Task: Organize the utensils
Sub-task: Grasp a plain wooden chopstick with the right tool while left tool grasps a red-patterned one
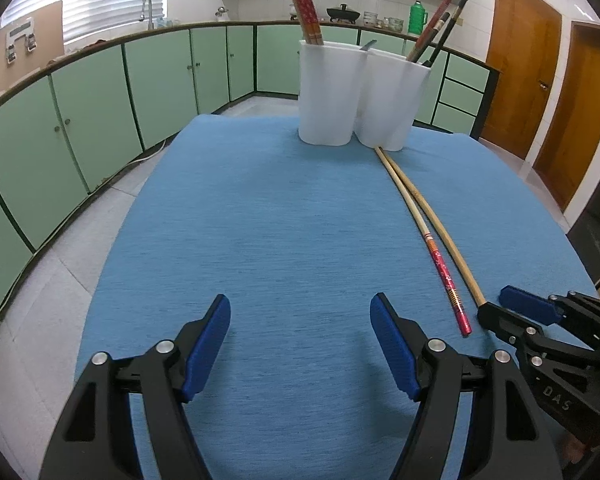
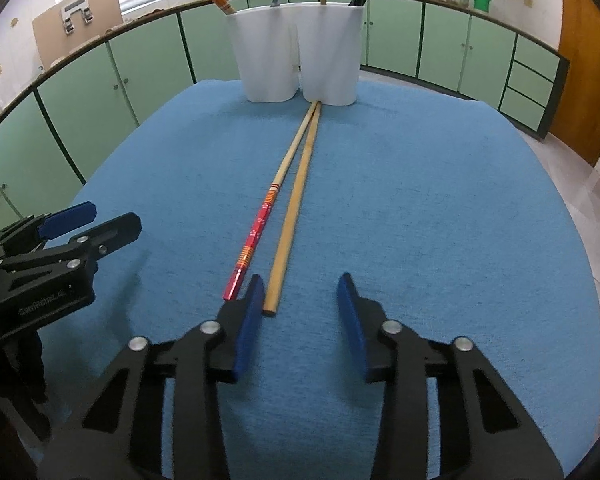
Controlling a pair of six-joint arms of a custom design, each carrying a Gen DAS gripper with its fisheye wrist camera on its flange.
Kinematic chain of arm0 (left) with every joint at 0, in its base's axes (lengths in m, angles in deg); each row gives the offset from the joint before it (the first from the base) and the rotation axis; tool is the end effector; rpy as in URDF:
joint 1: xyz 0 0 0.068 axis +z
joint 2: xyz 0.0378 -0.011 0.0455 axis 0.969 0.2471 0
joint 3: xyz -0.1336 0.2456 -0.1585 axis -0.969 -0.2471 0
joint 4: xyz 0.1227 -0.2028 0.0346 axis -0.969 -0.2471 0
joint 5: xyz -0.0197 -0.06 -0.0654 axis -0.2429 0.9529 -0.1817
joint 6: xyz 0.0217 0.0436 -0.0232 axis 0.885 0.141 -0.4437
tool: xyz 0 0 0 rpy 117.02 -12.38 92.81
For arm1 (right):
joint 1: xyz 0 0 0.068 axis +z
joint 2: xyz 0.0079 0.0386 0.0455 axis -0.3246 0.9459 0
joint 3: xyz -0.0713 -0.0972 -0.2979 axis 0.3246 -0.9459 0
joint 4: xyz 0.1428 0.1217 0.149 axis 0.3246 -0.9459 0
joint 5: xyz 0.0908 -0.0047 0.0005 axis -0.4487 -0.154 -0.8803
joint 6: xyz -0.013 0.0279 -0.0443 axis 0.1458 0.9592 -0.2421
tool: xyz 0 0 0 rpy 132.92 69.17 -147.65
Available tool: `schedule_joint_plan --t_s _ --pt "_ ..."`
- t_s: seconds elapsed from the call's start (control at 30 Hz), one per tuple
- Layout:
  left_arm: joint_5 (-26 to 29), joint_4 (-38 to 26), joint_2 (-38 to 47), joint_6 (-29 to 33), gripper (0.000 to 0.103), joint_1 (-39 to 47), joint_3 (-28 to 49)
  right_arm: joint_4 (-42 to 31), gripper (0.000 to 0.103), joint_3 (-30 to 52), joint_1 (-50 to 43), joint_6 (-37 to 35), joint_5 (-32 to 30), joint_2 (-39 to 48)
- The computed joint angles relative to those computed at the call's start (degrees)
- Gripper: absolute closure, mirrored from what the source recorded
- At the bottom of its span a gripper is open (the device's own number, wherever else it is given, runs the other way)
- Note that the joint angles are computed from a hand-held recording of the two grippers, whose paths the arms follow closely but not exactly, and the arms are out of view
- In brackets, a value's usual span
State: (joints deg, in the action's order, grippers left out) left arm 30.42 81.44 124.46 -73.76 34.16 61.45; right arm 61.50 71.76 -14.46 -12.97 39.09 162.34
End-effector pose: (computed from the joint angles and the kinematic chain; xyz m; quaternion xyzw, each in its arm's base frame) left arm 0.1825 -0.1359 0.1492 -0.1244 0.9234 0.0246 0.3624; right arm 0.2273 0.0301 0.1608 -0.2665 0.9079 0.1237 0.2990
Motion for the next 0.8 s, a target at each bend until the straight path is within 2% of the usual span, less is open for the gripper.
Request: schedule_joint_plan --t_s 0.07,0.2,0.63,0.7,0.8 --pt "0.14 -0.05 0.36 0.02 0.032 -0.34 0.45 -0.02 0.082 -0.15 0.22 -0.49 -0.12 -0.15" --pt "0.39 -0.14 1.15 -0.08 0.032 -1.18 1.58 -1.02 0.095 0.47 -0.34 -1.54 -1.3 0.35" --pt "0.94 -0.55 7.48 -2.3 0.032 -6.72 8.84 -3.81 0.096 4.42 -10.79 -5.55 -5.05 1.39" --pt "1.49 -0.96 8.49 -2.04 0.037 -7.13 10.07 -3.57 0.097 4.11 -11.93 -6.62 -5.36 1.06" --pt "2.81 -1.63 9.92 -1.16 0.051 -6.96 11.63 -3.93 0.097 4.48 -13.25 -7.27 -6.01 1.19"
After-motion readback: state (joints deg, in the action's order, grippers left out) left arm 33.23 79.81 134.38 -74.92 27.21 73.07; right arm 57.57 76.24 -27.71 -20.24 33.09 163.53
